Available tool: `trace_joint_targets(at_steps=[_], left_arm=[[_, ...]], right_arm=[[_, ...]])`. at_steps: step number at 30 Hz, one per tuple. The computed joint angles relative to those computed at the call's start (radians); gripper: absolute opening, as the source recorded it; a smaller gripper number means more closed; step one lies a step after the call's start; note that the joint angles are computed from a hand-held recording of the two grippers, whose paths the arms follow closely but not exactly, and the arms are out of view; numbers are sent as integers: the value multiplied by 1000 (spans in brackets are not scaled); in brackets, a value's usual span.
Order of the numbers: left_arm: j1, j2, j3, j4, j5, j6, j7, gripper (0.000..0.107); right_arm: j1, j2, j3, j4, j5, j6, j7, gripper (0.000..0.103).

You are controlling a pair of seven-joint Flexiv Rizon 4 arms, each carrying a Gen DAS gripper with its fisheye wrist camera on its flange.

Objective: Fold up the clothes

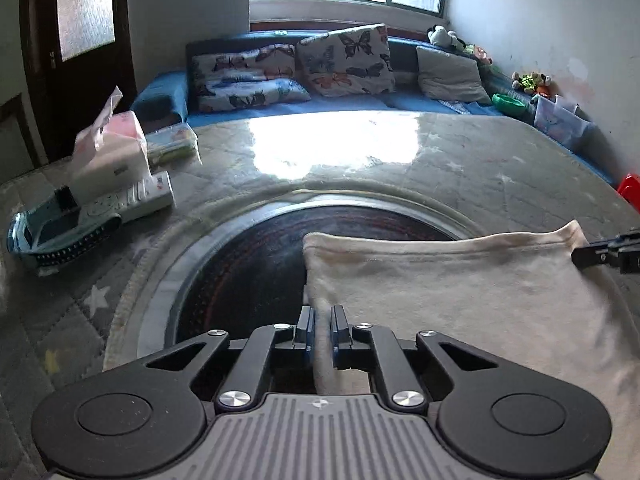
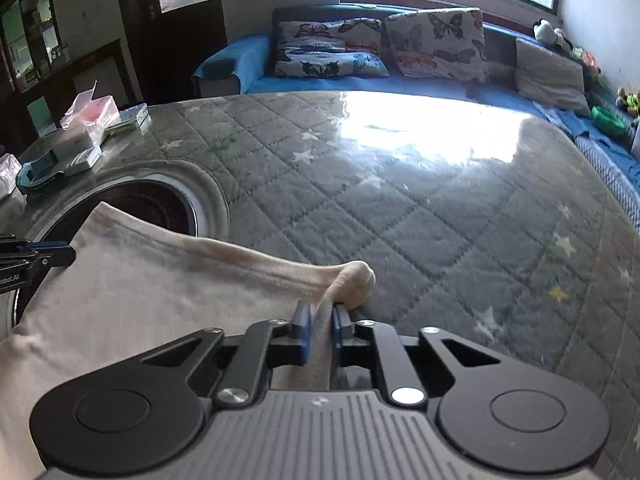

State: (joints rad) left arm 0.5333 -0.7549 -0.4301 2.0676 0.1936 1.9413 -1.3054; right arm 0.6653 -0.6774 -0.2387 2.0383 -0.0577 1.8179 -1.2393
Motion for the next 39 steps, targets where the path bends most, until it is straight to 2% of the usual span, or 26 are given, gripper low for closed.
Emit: trace_joint_targets(at_steps=[6, 10, 14, 17, 21, 24, 29, 32, 34, 39], left_arm=[[-68, 9, 88, -25, -39, 27, -17, 4], [-91, 5, 117, -57, -66, 2, -21, 4], [-59, 8, 82, -60, -76, -28, -30, 8], [-14, 26, 40, -23, -57, -20, -35, 9], [100, 54, -68, 61, 26, -5, -32, 12], [184, 73, -147, 138, 98, 9, -22, 16], [298, 79, -249, 259, 197, 33, 1, 16], [321, 84, -255, 316, 233, 63, 20, 21], [327, 85, -242, 349, 252, 96, 21, 26], [315, 104, -175, 399, 300, 158, 24, 27]], right_arm=[[14, -59, -16, -90, -10, -12, 10, 7], [3, -101, -9, -166, -37, -34, 21, 8], [36, -111, -50, -182, -54, -41, 29, 13], [35, -83, -40, -144, -58, -11, 8, 15], [-31, -4, 65, -51, -87, 24, -60, 21], [-68, 53, 136, 33, -100, 46, -111, 30], [-83, 129, 213, 171, -92, 95, -186, 30], [-117, 162, 281, 238, -100, 113, -217, 33], [-82, 179, 270, 276, -81, 120, -248, 33], [48, 210, 204, 365, 25, 151, -326, 38]])
